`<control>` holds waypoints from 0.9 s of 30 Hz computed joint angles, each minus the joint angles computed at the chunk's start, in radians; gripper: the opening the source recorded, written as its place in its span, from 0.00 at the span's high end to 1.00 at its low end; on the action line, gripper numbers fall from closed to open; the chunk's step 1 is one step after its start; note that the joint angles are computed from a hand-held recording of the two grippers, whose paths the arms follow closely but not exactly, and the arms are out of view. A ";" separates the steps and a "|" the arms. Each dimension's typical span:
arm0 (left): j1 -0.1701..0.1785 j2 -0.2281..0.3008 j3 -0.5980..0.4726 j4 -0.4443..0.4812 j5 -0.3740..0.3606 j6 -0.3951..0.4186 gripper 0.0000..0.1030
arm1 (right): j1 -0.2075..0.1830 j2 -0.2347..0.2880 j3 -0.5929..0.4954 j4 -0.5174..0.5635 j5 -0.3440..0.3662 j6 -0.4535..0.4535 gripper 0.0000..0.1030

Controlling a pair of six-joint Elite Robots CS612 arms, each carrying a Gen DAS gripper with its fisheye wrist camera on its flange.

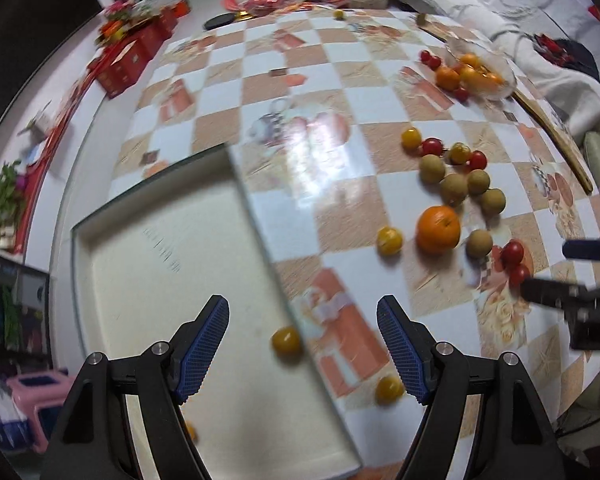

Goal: Organize fruits
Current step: 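Move both grippers back over the fruits on the table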

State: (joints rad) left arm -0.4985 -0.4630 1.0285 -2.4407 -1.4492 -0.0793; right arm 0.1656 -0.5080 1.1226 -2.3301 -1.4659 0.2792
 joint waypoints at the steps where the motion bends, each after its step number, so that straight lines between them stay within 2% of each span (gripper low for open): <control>1: -0.004 0.015 -0.028 0.025 0.001 0.014 0.25 | -0.005 -0.005 0.018 0.000 0.001 0.014 0.14; 6: -0.018 0.081 -0.131 0.088 -0.002 0.085 0.25 | -0.014 -0.013 0.060 -0.013 0.015 0.051 0.14; 11: -0.022 0.128 -0.197 0.133 0.008 0.089 0.25 | -0.014 0.002 0.056 -0.018 0.024 0.054 0.14; 15: -0.018 0.146 -0.223 0.128 -0.019 0.084 0.25 | -0.007 0.014 0.049 -0.022 0.014 0.032 0.14; 22: -0.028 0.161 -0.245 0.132 -0.023 0.114 0.25 | 0.004 0.033 0.025 -0.030 -0.007 0.014 0.14; 25: -0.030 0.164 -0.248 0.128 -0.019 0.110 0.25 | 0.009 0.041 0.009 -0.031 -0.017 0.004 0.20; 26: -0.030 0.165 -0.249 0.126 -0.022 0.106 0.25 | 0.012 0.044 0.000 -0.027 -0.022 0.002 0.25; 27: -0.029 0.167 -0.254 0.128 -0.027 0.106 0.30 | 0.014 0.045 -0.003 -0.029 -0.027 -0.001 0.31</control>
State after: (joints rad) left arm -0.5277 -0.2960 0.7747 -2.3126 -1.4766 0.0262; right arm 0.1794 -0.4626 1.1201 -2.3593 -1.4930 0.2777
